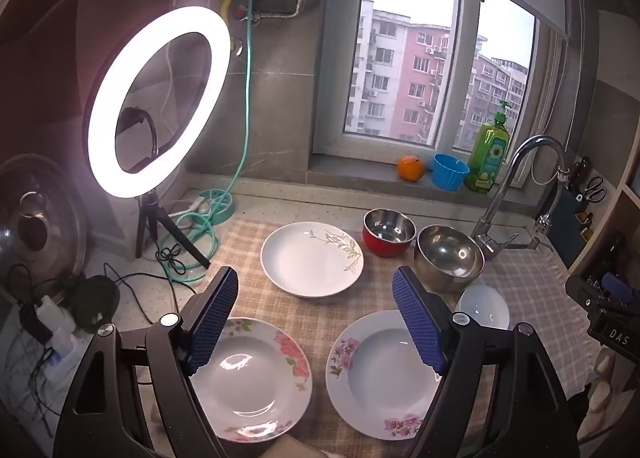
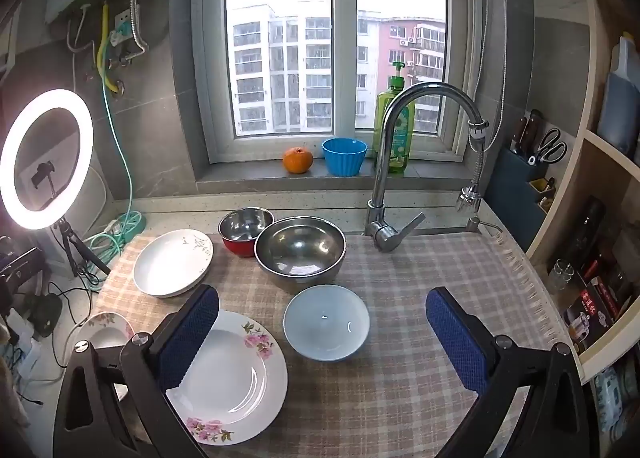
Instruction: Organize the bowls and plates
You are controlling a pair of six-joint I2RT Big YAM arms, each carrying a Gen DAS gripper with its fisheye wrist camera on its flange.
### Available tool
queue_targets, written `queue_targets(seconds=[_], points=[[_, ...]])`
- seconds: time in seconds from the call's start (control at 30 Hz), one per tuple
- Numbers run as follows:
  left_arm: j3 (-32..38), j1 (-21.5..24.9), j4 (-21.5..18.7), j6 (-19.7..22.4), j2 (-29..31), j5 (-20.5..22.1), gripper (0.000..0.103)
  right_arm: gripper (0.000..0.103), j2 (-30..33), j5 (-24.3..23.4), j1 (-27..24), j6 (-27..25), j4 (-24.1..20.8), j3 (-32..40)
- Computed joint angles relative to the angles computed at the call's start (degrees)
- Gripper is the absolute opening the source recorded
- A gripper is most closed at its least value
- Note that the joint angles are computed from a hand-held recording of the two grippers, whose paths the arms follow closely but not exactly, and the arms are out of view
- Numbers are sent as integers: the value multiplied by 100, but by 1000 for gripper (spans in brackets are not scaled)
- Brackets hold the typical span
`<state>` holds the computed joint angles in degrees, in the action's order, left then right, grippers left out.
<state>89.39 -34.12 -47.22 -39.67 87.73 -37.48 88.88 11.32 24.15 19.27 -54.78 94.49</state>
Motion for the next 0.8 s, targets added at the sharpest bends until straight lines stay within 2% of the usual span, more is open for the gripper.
queue_targets(seconds=[0.03,0.07,0.1,0.13,0.8], points=[[-30,8,37,23,-23,30,80,102,80,-51,-36,71,-121,101],[23,-6,-34,43,26,17,80,102,120,94,9,-5,-188,177],[15,-9,-22,36,22,18,80,102,-21,343,102,-67,34,-4],[5,-12,-7,34,18,24,80,102,10,384,118,-74,-33,46],[136,18,-41,88,134,175,80,102,54,405,104,6,-63,93]])
